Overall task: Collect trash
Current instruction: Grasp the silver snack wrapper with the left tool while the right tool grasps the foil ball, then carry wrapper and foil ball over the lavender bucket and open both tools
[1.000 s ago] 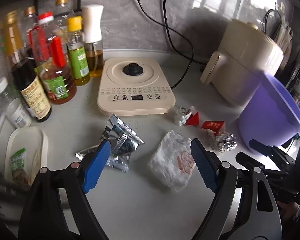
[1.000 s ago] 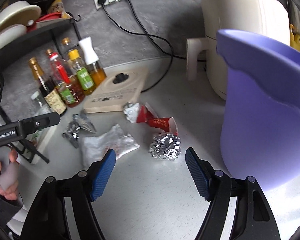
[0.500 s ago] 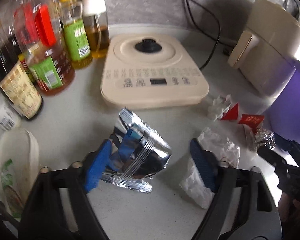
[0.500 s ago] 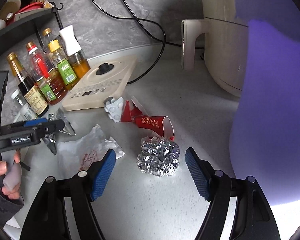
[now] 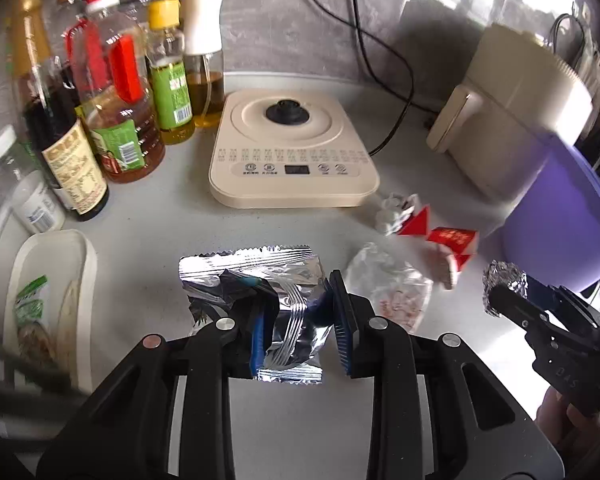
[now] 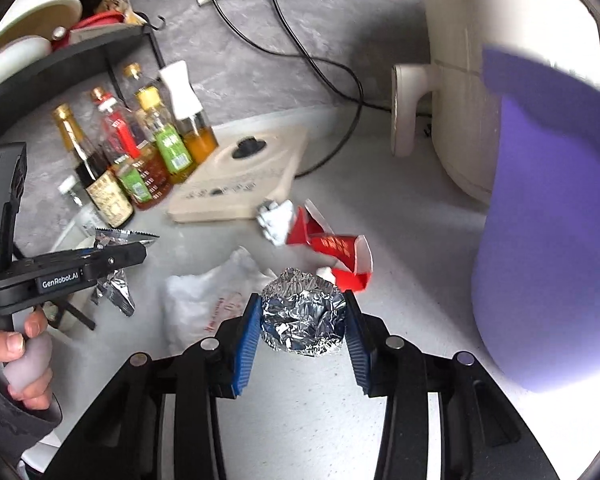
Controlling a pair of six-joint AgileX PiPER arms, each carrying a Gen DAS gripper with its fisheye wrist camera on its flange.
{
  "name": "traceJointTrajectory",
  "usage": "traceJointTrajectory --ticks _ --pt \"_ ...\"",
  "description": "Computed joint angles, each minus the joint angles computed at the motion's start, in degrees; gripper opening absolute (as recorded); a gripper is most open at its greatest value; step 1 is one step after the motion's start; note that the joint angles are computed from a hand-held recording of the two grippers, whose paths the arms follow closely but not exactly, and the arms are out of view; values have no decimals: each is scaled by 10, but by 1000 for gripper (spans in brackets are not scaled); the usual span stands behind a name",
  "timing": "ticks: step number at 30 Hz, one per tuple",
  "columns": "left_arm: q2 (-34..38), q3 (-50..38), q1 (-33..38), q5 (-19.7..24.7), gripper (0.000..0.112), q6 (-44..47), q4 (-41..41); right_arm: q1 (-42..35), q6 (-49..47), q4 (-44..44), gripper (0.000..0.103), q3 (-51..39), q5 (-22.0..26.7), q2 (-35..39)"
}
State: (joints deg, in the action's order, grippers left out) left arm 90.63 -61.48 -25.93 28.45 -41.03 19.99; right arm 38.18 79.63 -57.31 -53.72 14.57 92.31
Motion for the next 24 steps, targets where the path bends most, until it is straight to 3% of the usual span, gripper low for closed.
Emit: traceJointTrajectory --ticks 10,24 --pt "-93 -24 -87 84 28 -132 135 37 -32 -1 40 0 32 -93" --pt "-129 -71 -141 114 28 -186 202 8 -131 29 40 -32 103 -218"
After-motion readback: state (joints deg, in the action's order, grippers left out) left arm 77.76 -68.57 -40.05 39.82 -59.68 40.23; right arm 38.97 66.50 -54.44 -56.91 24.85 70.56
